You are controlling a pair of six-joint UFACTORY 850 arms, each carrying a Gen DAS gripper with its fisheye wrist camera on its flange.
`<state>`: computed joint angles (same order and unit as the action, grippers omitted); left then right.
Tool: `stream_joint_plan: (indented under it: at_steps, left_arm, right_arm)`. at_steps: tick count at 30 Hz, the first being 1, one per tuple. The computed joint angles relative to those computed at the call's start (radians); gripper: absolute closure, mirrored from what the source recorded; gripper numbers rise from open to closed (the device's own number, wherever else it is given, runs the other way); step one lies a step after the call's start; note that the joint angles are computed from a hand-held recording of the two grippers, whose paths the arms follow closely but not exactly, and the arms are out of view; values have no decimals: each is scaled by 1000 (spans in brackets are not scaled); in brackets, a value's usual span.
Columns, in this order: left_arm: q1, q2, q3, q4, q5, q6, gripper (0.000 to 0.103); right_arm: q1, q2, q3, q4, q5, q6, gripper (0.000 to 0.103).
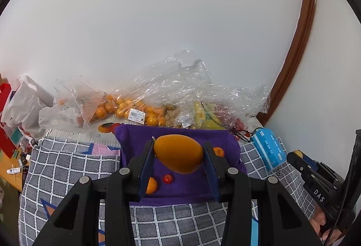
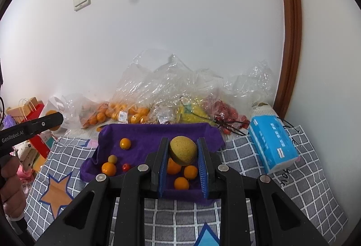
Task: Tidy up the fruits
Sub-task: 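Lower both held fruits onto the towel and open both tools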
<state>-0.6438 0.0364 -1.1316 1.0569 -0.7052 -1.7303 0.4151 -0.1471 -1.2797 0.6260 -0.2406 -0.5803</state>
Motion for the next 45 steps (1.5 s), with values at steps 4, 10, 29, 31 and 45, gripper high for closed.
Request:
stream_joint_plan:
  at_steps: [4, 10, 29, 31, 45]
  left_arm:
    - [25, -24, -18, -24, 2, 45, 62]
    - [83, -47, -21, -63, 47, 72, 62]
    - [237, -112, 23, -218, 200, 189, 62]
    - [251, -117, 29, -241, 213, 208, 62]
    - [306, -232, -12, -427, 283, 405, 62]
  right_arm:
    - [8, -52, -51, -62, -12, 60, 78]
    - [28, -126, -118, -134, -17, 127, 78]
    - [57, -303, -239, -355, -80, 345, 78]
    - [49, -316, -244, -346, -82, 336, 78]
    - [21, -417, -304, -256, -132, 287, 78]
